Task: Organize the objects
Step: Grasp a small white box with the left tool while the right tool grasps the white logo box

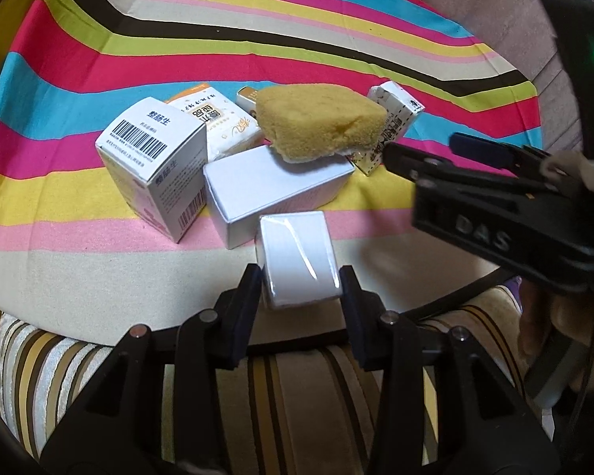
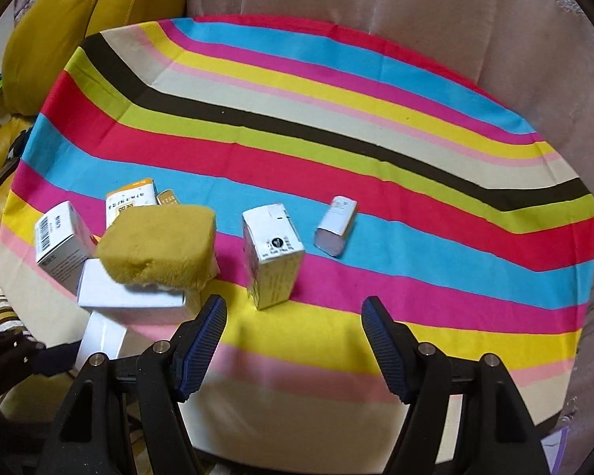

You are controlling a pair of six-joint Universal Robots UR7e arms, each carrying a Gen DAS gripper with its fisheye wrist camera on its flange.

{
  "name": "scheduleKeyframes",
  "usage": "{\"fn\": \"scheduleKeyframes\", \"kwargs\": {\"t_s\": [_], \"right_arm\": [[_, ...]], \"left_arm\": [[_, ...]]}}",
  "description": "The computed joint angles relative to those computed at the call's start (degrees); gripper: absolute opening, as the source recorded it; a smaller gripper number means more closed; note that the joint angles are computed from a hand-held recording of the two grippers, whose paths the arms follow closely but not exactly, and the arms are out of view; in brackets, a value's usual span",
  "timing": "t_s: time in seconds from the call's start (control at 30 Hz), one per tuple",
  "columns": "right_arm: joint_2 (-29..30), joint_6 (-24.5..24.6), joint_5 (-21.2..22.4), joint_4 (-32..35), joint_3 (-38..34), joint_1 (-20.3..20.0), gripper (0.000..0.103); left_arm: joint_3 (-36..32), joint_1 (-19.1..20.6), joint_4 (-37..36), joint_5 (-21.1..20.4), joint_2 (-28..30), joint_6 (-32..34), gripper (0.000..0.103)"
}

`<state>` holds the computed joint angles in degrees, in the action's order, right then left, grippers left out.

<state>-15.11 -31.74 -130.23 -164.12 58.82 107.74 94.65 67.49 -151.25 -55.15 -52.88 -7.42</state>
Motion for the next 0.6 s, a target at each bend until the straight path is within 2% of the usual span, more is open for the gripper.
{"fn": "scheduleKeyframes", "kwargs": {"t_s": [0.13, 0.17, 0.23, 0.37, 0.5, 0.6], "right_arm": [[2.0, 0.2, 0.7, 1.8, -3.5, -0.3, 0.071], [2.2, 0.2, 0.6, 2.1, -3.9, -0.4, 0.068], [2.9, 1.0, 1.0, 3.6, -5.3, -0.5, 0.059], [3.0, 3.5, 2.4, 7.2, -6.6, -1.0, 0.030], [1.8, 3.6, 2.7, 5.5, -4.3, -1.0, 0.028], [-0.4, 5.8, 2.7, 3.8, -0.4, -0.9, 0.028]], "left_arm": [[0.3, -0.1, -0.3, 0.1, -0.2, 0.2, 0.044], [0.3, -0.1, -0.3, 0.2, -0.1, 0.3, 0.044], [0.3, 0.0, -0.4, 0.2, -0.1, 0.5, 0.044], [0.4, 0.0, -0.8, 0.3, 0.0, 0.9, 0.044], [0.6, -0.1, -1.1, 0.6, 0.0, 1.1, 0.044], [0.6, -0.3, -1.2, 1.1, 0.1, 1.0, 0.044]]}}
